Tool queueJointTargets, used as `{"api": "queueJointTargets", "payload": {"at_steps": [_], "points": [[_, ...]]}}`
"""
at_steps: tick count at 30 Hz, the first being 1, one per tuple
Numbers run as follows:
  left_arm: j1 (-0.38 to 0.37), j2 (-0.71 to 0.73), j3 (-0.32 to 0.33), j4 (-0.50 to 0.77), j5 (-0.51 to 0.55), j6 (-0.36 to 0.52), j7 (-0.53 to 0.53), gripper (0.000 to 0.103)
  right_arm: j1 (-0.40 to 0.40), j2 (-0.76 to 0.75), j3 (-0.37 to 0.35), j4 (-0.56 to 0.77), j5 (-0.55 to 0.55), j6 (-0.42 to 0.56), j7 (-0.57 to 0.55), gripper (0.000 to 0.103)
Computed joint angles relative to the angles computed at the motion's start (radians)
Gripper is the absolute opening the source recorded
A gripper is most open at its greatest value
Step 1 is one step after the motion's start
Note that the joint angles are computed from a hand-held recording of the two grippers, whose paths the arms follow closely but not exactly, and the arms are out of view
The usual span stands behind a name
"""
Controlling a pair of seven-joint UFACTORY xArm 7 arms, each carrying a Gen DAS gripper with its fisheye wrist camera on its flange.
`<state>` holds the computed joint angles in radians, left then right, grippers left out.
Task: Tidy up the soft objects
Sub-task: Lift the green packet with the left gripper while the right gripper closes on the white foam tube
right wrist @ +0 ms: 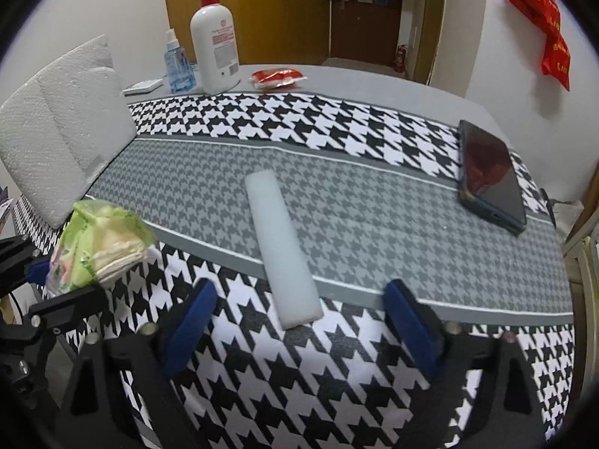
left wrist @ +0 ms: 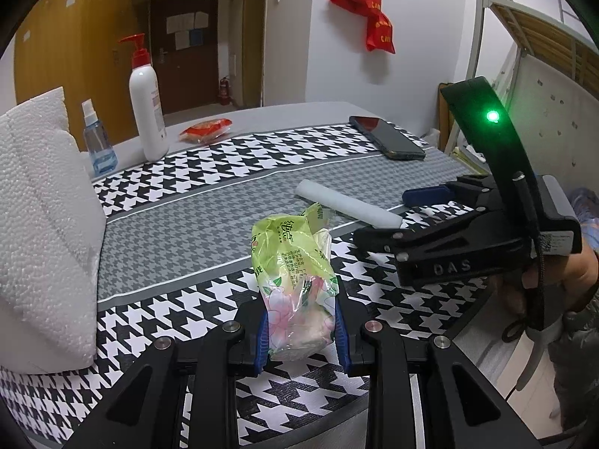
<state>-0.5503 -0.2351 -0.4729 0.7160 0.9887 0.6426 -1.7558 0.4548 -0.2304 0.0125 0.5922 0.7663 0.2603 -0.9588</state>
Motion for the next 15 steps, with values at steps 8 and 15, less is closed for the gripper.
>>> {"api": "queueJointTargets", "payload": {"at_steps": [8, 15], "points": [[0.003, -0.033, -0.010, -0.019, -0.018, 0.002, -0.005, 0.030, -0.028, 0.019, 0.024, 0.008, -0.116, -0.028, 0.117, 0.085], [0.006, -0.063, -0.031, -0.026, -0.036, 0.011, 0.000, 0.030, 0.004, 0.001, 0.007, 0.002, -0.107, -0.008, 0.078, 0.064]]}}
